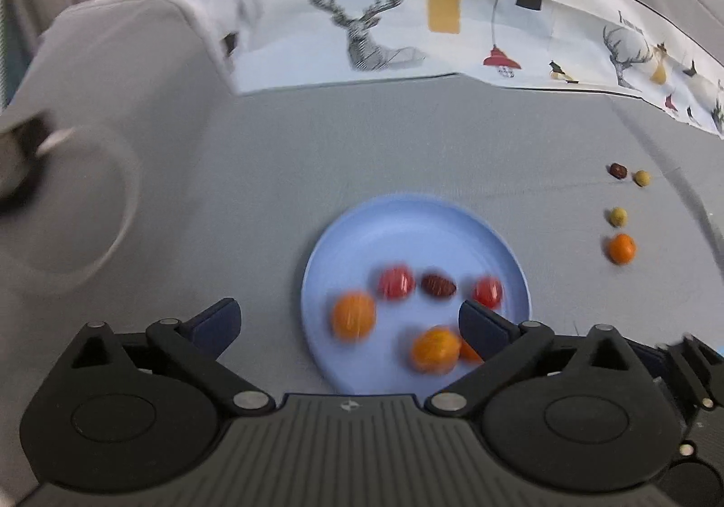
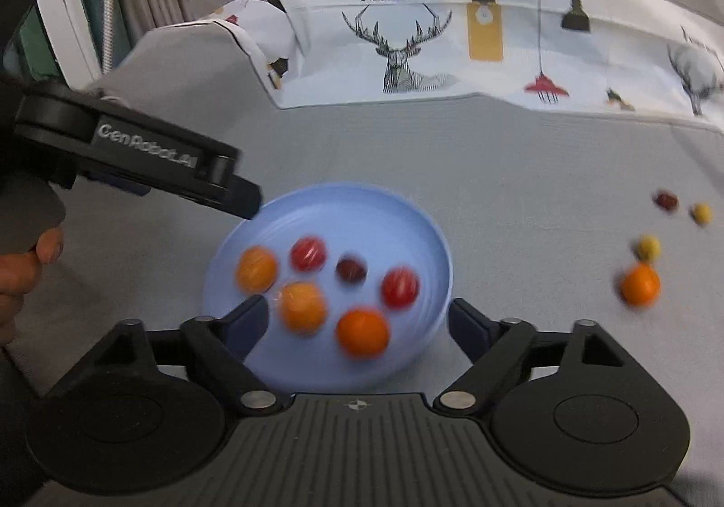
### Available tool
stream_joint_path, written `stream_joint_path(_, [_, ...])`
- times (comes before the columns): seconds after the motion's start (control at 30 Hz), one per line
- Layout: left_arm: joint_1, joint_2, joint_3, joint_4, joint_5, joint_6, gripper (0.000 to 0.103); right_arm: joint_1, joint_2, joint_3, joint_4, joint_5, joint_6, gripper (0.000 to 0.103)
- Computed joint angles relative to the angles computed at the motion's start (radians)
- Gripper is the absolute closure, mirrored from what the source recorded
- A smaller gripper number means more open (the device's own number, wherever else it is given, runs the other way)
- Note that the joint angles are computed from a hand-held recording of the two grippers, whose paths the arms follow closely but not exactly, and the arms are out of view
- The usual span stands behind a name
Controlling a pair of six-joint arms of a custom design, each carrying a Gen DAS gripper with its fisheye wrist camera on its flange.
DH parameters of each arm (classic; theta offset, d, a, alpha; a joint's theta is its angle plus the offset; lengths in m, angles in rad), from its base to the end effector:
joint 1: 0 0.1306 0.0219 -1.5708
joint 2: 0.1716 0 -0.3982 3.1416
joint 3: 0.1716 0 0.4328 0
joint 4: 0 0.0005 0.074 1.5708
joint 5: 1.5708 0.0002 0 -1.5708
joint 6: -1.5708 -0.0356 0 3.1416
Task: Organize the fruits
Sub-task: 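Withdraw both tools from the plate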
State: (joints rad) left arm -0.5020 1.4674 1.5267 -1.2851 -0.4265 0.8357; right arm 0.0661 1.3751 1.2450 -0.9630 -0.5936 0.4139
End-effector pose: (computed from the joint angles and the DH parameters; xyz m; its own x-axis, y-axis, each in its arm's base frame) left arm 0.4599 -0.2362 0.4533 -0.7873 -0.3382 -0.5156 -0.4004 0.9163 0.0102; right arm 0.4865 0.0517 0.3805 -0.6861 -0.3795 -0.6207 -0.6414 0.7182 0.2699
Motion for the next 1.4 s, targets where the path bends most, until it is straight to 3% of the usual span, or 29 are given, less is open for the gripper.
stream_joint_path(0.13, [-0.076,-0.058,-0.013,-0.110,-0.011,0.102,0.001,-0.053,-0.111,-0.029,-0.116,-0.023,0.025,0.004])
stream_joint_path(0.27, [-0.155,-0.103,-0.020,-0.177,-0.039,0.189,0.001,-0.105,-0.229,-0.074,-0.089,-0.037,0.030,0.003])
stream_joint_path(0.47, [-0.263,-0.118,0.006,-0.225,-0.113,0.250,0.001,-0.194,-0.326,-0.102,-0.059,-0.092,0.017,0.001])
stream_joint_path(0.63, [-0.335,-0.121,0.034,-0.260,-0.178,0.316,0.001,-0.247,-0.391,-0.126,-0.068,-0.146,0.066,0.001])
stream_joint_path(1.03, [-0.422,-0.098,0.103,-0.340,-0.281,0.401,0.000,-0.330,-0.441,-0.128,-0.076,-0.246,0.107,0.001])
stream_joint_path(1.4, [-0.435,-0.070,0.136,-0.358,-0.296,0.385,0.000,-0.352,-0.445,-0.134,-0.072,-0.272,0.105,0.001])
